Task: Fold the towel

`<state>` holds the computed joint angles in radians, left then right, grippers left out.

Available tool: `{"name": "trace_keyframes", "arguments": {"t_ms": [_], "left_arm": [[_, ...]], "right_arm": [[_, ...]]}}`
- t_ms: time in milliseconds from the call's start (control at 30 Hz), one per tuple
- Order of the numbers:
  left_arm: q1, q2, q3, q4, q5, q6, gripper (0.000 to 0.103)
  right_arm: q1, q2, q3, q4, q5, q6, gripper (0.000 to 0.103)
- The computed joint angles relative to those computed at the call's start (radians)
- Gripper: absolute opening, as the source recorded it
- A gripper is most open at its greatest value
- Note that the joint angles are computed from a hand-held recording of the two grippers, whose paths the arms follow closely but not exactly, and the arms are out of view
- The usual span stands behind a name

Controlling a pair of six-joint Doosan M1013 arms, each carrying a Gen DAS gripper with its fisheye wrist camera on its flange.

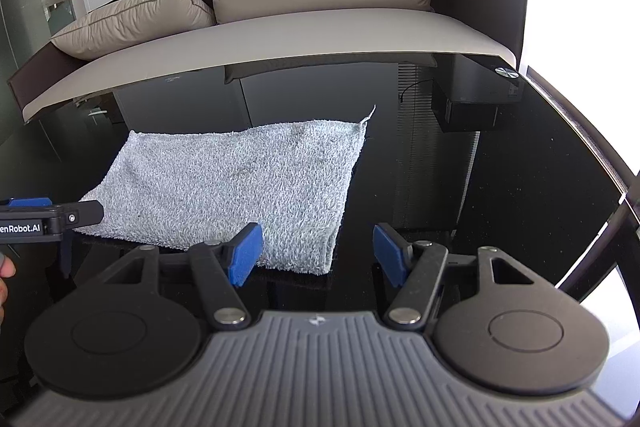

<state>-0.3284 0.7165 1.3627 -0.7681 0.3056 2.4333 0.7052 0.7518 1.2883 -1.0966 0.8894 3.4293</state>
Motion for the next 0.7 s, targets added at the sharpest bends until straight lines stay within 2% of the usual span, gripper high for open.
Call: {"name": "trace_keyframes", "arguments": {"t_ms": [200, 433, 533, 600, 700], "left_arm": [[-0.001, -0.01, 0.022, -0.075, -0.009, 0.099, 0.098], [-0.001, -0.007, 0.017, -0.081, 0.012, 0.103, 0.092], [-0.002, -0.007, 0.015, -0.087, 0.019, 0.11, 0.091], [-0.002, -0.007, 0.016, -0.093, 0.022, 0.116, 0.089], [-0.001, -0.009, 0.016, -0.108, 0.035, 0.132, 0.085]], "right_arm": [[0.002, -0.006, 0.017, -0.006, -0.015, 0.076, 0.058], [0.0, -0.002, 0.011, 0.0, -0.023, 0.074, 0.057], [0.001, 0.0, 0.007, 0.004, -0.018, 0.074, 0.051], [0.002, 0.001, 0.006, 0.008, -0.013, 0.075, 0.042], [0.001, -0.003, 0.009, 0.02, -0.014, 0.079, 0.038]]}}
